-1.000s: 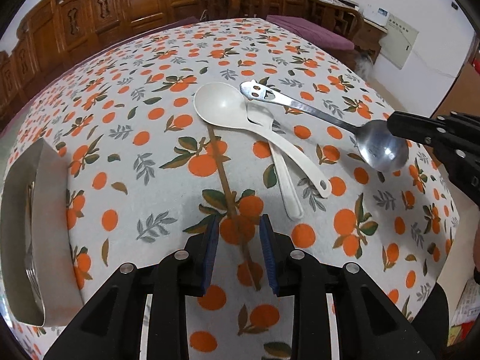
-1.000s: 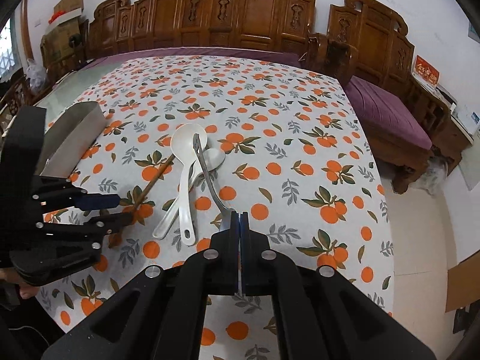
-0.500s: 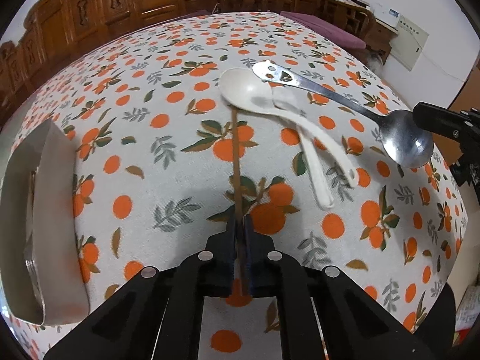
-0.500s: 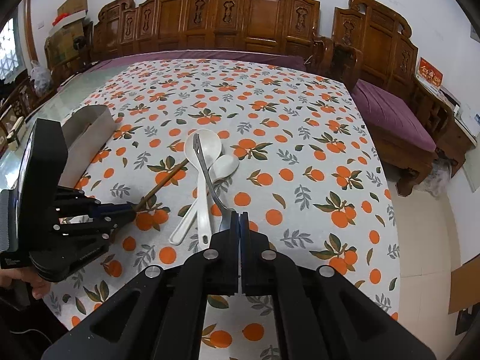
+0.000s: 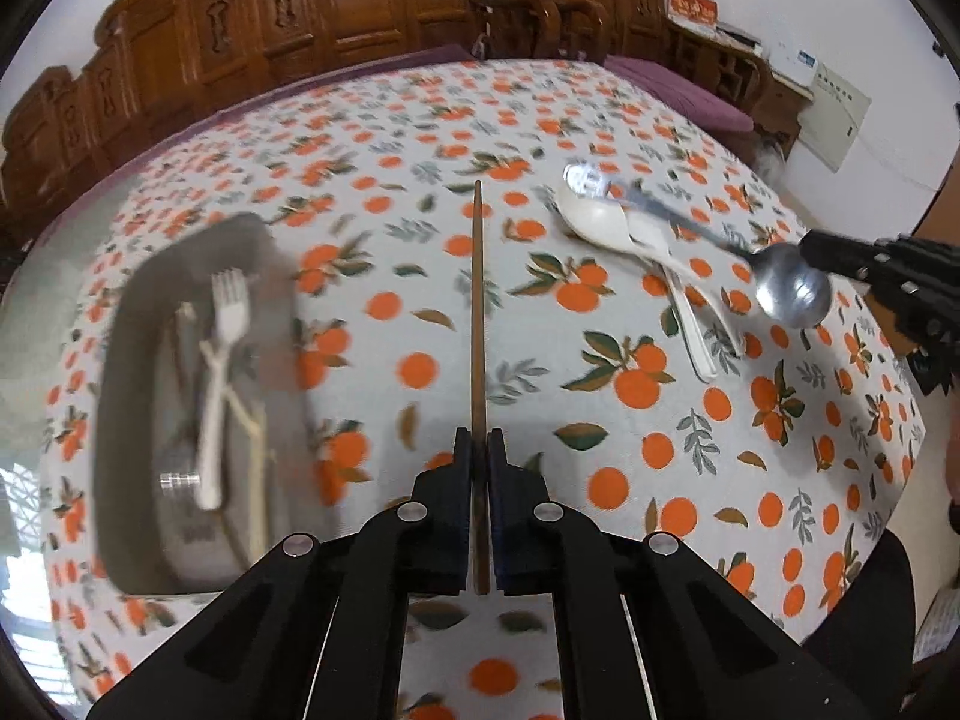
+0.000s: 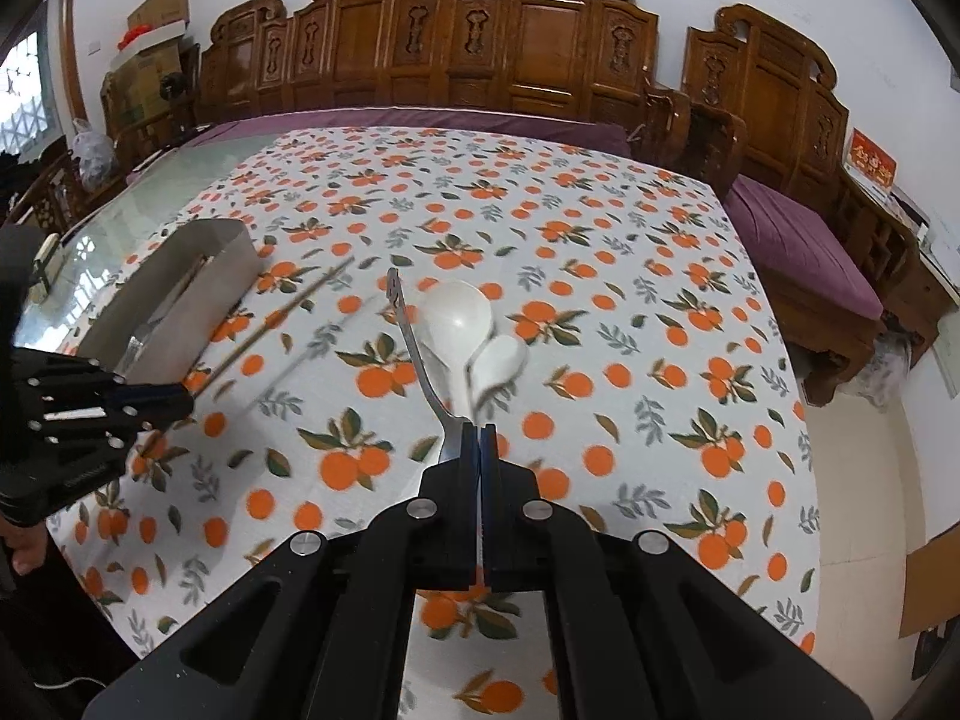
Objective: Organize utensils
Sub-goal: 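Drop the chopstick into the tray with the left tool while the right tool carries its utensil over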
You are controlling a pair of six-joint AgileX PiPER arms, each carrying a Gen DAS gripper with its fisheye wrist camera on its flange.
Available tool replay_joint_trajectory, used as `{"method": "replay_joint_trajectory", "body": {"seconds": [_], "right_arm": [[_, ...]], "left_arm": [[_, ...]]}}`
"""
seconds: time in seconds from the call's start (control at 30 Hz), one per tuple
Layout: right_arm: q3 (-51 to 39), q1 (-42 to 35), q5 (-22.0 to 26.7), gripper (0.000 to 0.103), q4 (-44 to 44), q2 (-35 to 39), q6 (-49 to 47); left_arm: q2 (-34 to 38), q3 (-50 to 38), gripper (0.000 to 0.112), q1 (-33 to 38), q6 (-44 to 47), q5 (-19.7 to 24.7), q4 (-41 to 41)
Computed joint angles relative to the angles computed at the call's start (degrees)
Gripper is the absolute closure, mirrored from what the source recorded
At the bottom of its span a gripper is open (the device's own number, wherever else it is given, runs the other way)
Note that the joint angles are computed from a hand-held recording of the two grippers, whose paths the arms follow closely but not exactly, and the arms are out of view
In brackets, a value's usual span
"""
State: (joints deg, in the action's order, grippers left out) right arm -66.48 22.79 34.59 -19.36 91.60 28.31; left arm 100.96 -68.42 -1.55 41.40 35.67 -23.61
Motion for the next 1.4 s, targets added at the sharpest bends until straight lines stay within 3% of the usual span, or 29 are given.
{"method": "replay_joint_trajectory", "body": {"seconds": [0.27,0.5,0.8,1.27,1.4], "right_arm": [[-7.1,4.6,2.6,0.102,-1.0,3.8,1.5],[-13.8,7.7,5.6,0.102,-1.2,7.6,1.7],[-21.2,10.0,8.7,0.102,-0.1,11.8,0.0],[-27.6,12.3,11.3,0.102,1.1,16.1,-0.9],[-29.9,13.2,12.0,0.102,1.5,17.5,-0.9]], "left_arm": [[-2.9,-3.4,0.108,7.2,4.6,5.4,-2.8],[-0.7,-8.6,0.108,13.5,6.7,9.1,-3.4],[6.0,-14.2,0.108,17.4,4.7,10.7,-0.3],[10.5,-17.6,0.107,17.5,2.6,11.0,0.9],[9.9,-17.3,0.094,18.4,4.5,11.0,-1.0]]}}
